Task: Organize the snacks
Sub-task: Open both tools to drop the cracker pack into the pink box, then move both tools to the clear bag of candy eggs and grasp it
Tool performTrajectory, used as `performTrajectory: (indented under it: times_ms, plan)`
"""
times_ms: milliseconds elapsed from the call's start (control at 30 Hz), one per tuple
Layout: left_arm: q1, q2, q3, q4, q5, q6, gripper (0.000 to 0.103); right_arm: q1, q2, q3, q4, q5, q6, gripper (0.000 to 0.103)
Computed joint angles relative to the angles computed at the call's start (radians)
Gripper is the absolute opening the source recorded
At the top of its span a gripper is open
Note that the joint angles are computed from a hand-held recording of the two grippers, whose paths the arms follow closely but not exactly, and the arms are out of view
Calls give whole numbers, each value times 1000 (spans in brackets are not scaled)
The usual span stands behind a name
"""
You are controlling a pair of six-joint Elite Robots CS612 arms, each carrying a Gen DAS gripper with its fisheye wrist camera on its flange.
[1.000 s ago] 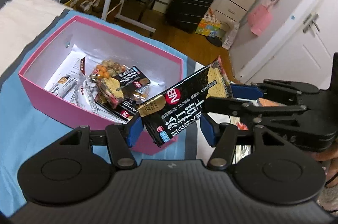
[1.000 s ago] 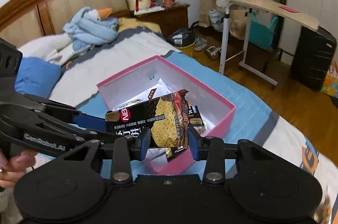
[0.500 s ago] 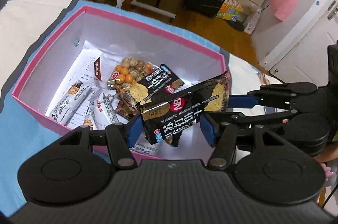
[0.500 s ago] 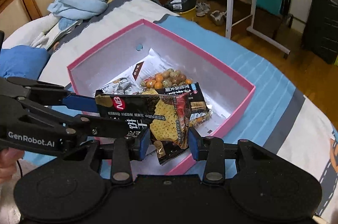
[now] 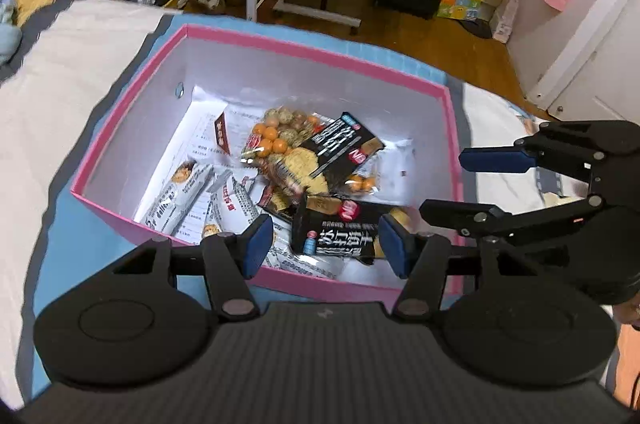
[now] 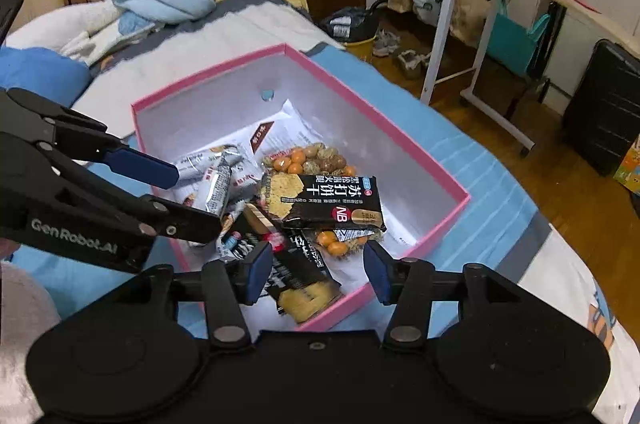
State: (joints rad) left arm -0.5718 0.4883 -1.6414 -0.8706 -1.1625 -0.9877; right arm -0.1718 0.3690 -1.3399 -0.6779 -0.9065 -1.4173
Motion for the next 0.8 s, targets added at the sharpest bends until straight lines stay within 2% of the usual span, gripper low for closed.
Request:
performTrajectory:
  times_ms: [167, 267, 433, 533, 667, 800]
  plan:
    - [-28, -30, -8, -4, 24, 81, 58, -43, -19, -21, 52, 49, -4, 57]
    - [-52, -55, 3, -9, 52, 148, 60, -80, -30, -38, 94, 91, -48, 59]
    - [-72, -88, 35, -76, 8, 275, 63, -144, -44, -63, 140, 140, -82, 64]
    - [-91, -107, 73, -120, 13, 340, 67, -183, -37, -86, 112, 157, -64, 72]
    - [-104, -118, 128, -214, -2, 410, 74, -228, -27, -94, 57, 156, -13, 73]
    - [-124, -131, 212, -273, 44, 473, 79, -266, -9, -89, -19, 147, 73, 76]
